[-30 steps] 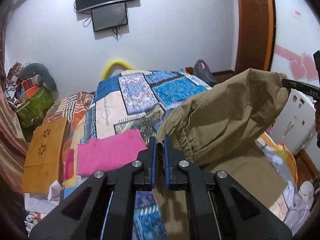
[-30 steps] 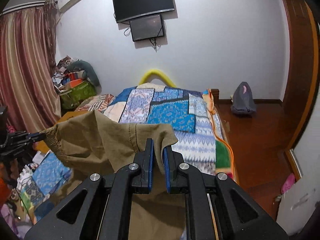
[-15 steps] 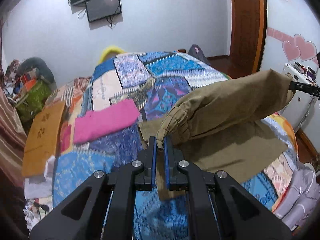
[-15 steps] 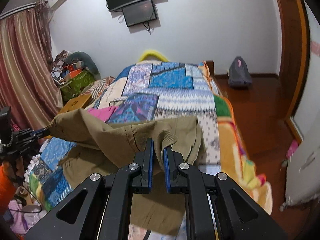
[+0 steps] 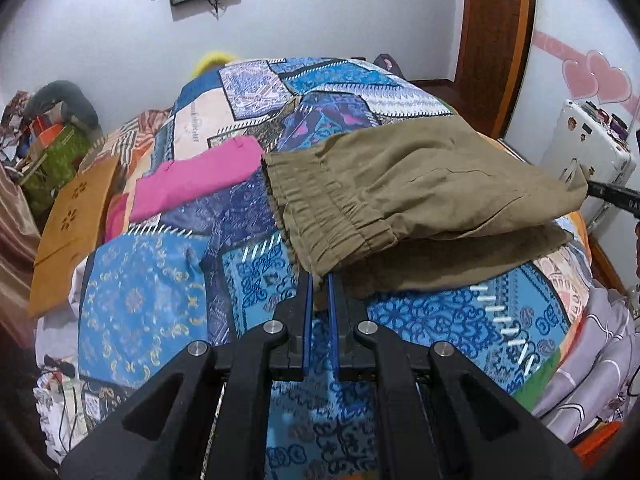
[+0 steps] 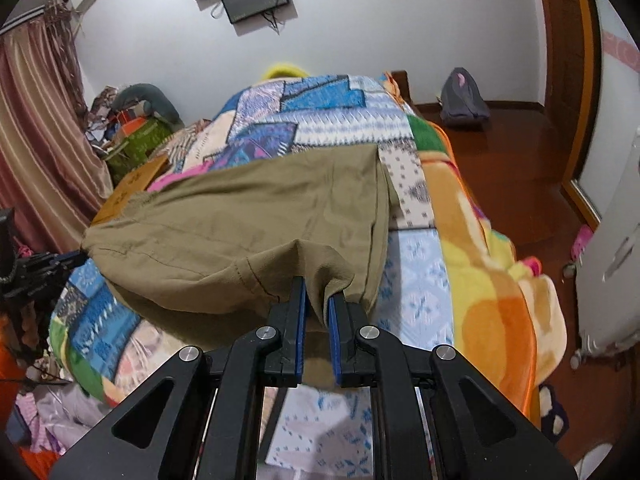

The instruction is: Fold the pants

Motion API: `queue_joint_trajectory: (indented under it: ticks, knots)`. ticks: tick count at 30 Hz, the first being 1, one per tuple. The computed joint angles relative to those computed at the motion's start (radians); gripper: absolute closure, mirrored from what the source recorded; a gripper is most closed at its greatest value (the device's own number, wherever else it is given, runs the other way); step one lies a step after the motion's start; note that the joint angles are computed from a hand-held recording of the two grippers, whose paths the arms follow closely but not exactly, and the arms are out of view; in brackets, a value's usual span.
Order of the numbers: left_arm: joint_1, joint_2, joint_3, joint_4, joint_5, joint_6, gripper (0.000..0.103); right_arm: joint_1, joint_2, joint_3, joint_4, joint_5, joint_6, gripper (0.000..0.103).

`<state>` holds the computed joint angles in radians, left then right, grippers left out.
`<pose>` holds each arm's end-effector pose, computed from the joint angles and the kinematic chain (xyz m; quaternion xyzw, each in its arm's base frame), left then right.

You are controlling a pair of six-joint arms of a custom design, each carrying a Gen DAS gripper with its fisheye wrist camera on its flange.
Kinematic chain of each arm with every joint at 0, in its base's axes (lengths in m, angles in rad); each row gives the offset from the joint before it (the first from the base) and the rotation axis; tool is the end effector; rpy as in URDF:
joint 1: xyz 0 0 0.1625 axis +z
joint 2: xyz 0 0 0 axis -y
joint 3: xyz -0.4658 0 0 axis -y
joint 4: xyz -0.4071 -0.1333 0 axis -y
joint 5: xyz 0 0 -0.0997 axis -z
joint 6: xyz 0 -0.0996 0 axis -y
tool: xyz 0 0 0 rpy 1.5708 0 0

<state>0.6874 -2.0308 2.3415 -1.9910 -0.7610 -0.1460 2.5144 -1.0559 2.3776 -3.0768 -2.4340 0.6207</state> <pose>-0.0918 -0.3412 0.3980 0.3107 0.8639 -0.2374 0.3176 0.3898 -0.2114 0.1280 0.1074 -0.8989 0.3529 0.2366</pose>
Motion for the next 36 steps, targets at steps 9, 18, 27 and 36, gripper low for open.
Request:
queue_joint_trajectory:
  ticks: [9,18,27,36]
  knots:
    - [-0.030,-0.062,-0.027,0.095,0.030,-0.083,0.097,0.074,-0.075,-0.047,0.373,-0.060,0.198,0.086]
    - [-0.082,0.022,-0.059,-0.021,-0.010,-0.046,0.097,0.119,-0.003,-0.137,0.233,-0.092,-0.004,0.086]
    - [0.017,0.167,-0.019,-0.141,-0.062,-0.001,0.096,-0.016,0.137,-0.141,0.100,0.063,-0.086,0.074]
    - [0.070,0.176,-0.016,-0.142,-0.103,0.003,0.096,-0.053,0.096,-0.078,0.118,0.122,-0.047,0.070]
